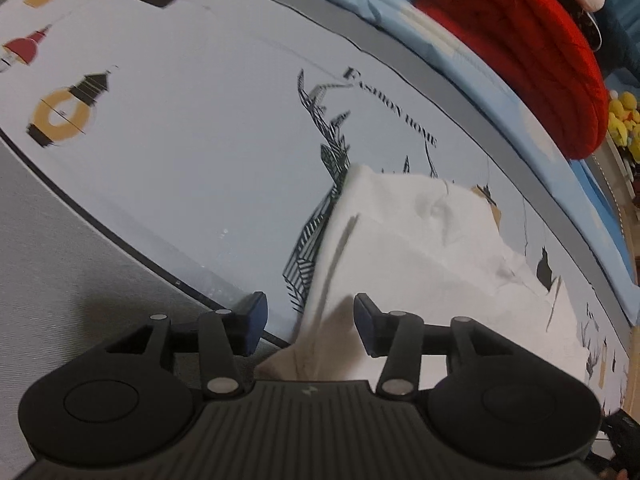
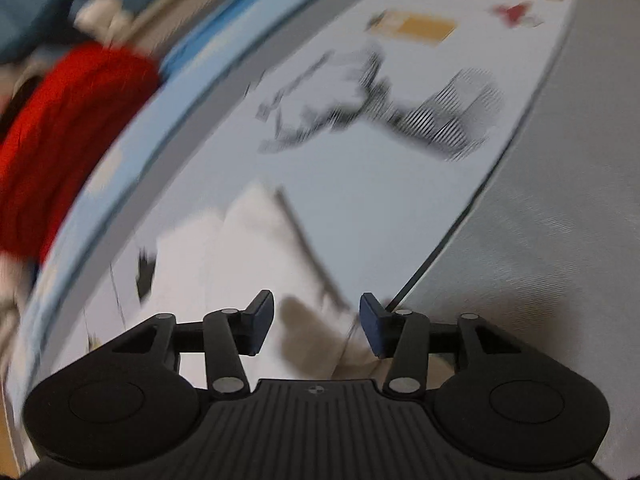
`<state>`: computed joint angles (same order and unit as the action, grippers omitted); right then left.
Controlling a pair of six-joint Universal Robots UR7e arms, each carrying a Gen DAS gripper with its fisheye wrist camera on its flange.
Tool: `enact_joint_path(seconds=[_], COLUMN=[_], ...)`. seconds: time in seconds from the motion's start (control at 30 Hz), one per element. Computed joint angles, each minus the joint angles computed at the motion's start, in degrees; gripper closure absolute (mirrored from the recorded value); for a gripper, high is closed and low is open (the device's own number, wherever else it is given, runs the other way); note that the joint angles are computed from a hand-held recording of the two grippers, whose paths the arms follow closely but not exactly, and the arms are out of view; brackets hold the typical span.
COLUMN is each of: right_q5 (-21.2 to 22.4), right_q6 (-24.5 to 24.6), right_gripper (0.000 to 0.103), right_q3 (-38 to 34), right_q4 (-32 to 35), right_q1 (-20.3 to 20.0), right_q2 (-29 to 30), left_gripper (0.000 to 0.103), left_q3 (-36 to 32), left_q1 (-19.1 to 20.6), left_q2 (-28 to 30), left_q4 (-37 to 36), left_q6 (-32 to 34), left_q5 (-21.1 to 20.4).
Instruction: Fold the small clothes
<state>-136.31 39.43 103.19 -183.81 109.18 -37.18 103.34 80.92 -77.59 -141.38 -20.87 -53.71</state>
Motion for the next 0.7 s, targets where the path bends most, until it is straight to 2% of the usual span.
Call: enact_joint_path(seconds=[0.03,0.1,0.13,0.17,0.2,0.23,0.33,0.43,0.47,0.53,0.57,0.6,0.63,0.67,0.7], right_q5=[1.3,0.3,0.2,1.0,0.9,0.5,0.0,0.1,-2.1,-8.5,-10.0,-9.1,-5.8,-1.8,1.7], right_q6=[-0.7,-3.2,-4.1,-4.3,-4.1,-4.4,-2.2,-0.8,-0.3,-3.8,-8.1,-12.4,-16.4,-18.3,-18.1], right_gripper=[0.053,0.055,0.065,0.078,0.084,0.090,0.091,0.087,0.082,0.078,0.078,0.078,0.078,0.079,0.078], right_q3=[-0.1,-0.9,-0.6,0.0,0.3,0.4,1.3,1.1,0.8,-0.4,-1.0,-1.1,-1.0,-0.6,-0.1], right_q4=[2.0,5.6,4.5,2.7,1.4,-0.6,-4.1,-0.5,-0.4,-2.7,-6.7,-10.6,-13.0,-13.0,-10.6], right_q1=[-0.6,-1.0,-1.2,-1.5,-1.6,-1.5,-1.4,-2.2,-1.8,0.0,0.8,1.3,1.1,0.2,-0.6], right_q2=[-0.3,0.1,0.2,0.2,0.1,0.2,0.0,-1.0,-0.7,0.7,1.9,2.5,2.7,2.2,1.5], left_gripper=[0.050,0.051,0.051,0.061,0.092,0.093,0.094,0.087,0.087,0.086,0.086,0.086,0.086,0.083,0.076], left_q3=[-0.2,-0.3,-0.2,-0.1,0.0,0.1,2.0,0.8,1.1,3.3,4.3,4.7,4.8,4.3,3.4], left_q1=[0.1,0.1,0.2,0.2,0.3,0.4,-0.5,-1.8,-2.6,-4.7,-5.3,-5.4,-4.9,-4.0,-3.0], left_q2=[0.4,1.1,1.4,1.7,2.0,2.2,2.0,2.5,2.6,2.3,1.9,1.4,0.8,0.4,0.2], left_q4=[0.0,-0.6,-1.2,-1.8,-3.0,-4.0,-11.0,-6.8,-6.5,-13.0,-17.0,-18.7,-17.9,-15.0,-10.2], left_q6=[0.4,1.4,2.1,3.3,5.3,7.0,9.3,10.0,10.3,15.9,19.6,22.2,23.6,23.6,22.5], left_q5=[-0.3,0.0,0.0,-0.1,-0.6,-1.2,-1.0,2.9,6.3,11.1,10.6,8.3,4.5,1.0,-1.9])
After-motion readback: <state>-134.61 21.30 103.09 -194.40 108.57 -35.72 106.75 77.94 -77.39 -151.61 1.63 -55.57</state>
